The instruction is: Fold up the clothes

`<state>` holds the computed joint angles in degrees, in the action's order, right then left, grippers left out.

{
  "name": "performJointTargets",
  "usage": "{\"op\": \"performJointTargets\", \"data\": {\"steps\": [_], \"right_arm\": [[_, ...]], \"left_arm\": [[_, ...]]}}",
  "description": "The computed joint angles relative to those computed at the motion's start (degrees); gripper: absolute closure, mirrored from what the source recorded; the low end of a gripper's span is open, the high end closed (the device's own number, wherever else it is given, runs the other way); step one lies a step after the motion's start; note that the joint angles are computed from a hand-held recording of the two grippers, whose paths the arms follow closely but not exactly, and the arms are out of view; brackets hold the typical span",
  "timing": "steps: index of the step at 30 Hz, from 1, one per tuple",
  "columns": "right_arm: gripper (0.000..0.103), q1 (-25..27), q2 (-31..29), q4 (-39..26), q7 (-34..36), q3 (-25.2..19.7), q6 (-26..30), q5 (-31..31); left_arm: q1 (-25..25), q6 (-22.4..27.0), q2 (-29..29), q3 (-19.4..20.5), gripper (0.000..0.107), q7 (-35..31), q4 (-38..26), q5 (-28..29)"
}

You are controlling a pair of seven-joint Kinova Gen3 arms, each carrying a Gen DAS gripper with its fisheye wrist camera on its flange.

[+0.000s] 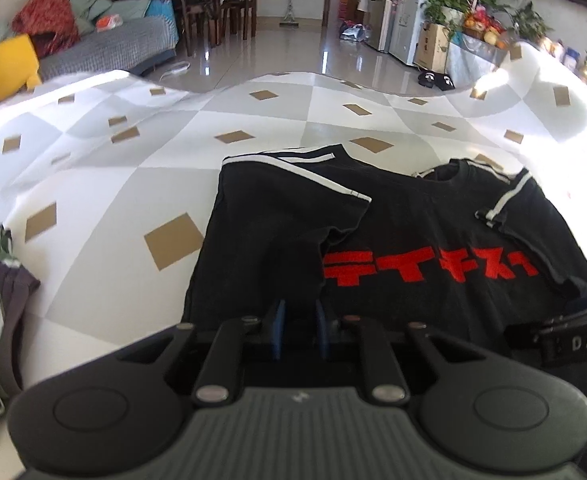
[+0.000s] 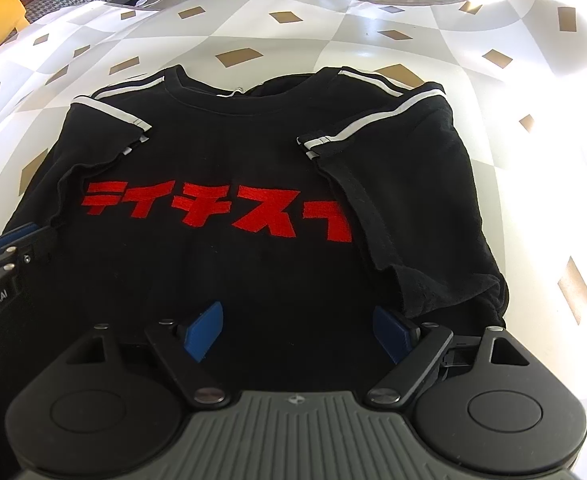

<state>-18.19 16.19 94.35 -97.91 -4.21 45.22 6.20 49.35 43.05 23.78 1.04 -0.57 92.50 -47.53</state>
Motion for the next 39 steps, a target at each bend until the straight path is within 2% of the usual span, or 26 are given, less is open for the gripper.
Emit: {"op": "performJointTargets", "data": {"steps": [2, 4, 7, 10, 14, 17, 19, 21, 23, 26, 28, 33, 35, 39], "right_arm": [[0.020, 0.0, 0.0, 0.1, 0.0, 0.0, -0.1, 0.0], [0.020, -0.1, -0.1, 0.2, -0.1, 0.0, -0.3, 0.1], [0.019, -0.2, -0.1, 0.3, -0.3, 0.0, -0.3, 0.2], [0.019, -0.2, -0.1, 0.2, -0.3, 0.0, -0.3, 0.2], [0.019, 0.1, -0.1, 0.2, 0.1, 0.0, -0.4, 0.0], [0.019, 0.1, -0.1, 0.3, 0.2, 0.0, -0.5, -0.1], [0.019, 0.0, -0.1, 0.3, 0.1, 0.0, -0.5, 0.0], [0.019, -0.1, -0.2, 0.5, 0.0, 0.0, -0.7, 0.1], [0.019, -0.1, -0.3, 0.7, 0.0, 0.0, -1.1, 0.2], [0.018, 0.0, -0.5, 1.1, 0.2, -0.1, -1.7, 0.1], [0.018, 0.1, -0.6, 1.3, 0.5, -0.1, -2.0, 0.0], [0.018, 0.2, -0.6, 1.4, 0.7, -0.1, -2.2, -0.2], [0.018, 0.2, -0.6, 1.4, 0.7, -0.1, -2.2, -0.2], [0.018, 0.4, -0.7, 1.5, 1.2, -0.2, -2.3, -0.5]], "left_arm": [[-4.6, -4.7, -2.6, 2.5, 0.093, 3.7, 2.5, 3.1], [-6.8, -8.5, -3.6, 3.1, 0.093, 3.8, 4.9, 3.8], [-6.0, -9.2, -3.5, 1.2, 0.092, -1.9, 4.9, 7.4], [-6.8, -6.3, -2.9, 2.5, 0.091, -8.4, 2.6, 10.1], [-7.4, -9.9, -4.4, 1.6, 0.083, -9.1, 4.1, 12.7], [-5.2, -10.5, -5.2, -0.7, 0.075, -4.9, 4.6, 9.6], [-3.7, -11.3, -5.5, -2.2, 0.064, -0.2, 5.2, 6.3], [-1.2, -10.0, -5.0, -4.7, 0.060, 4.5, 4.7, 3.3], [-0.6, -6.7, -3.9, -4.5, 0.057, 8.4, 3.5, 0.1], [-0.1, 0.3, -1.4, -4.6, 0.047, 9.9, -0.2, 0.7], [-1.4, 3.9, 0.1, -2.6, 0.037, 10.7, -1.9, -0.4], [-2.0, 9.8, 3.9, -1.3, 0.035, 6.8, -6.6, -0.1], [-1.7, 13.9, 6.1, -0.9, 0.035, 3.2, -9.8, 0.8], [-0.4, 18.4, 10.1, -0.6, 0.035, -3.9, -14.9, 1.8]]}}
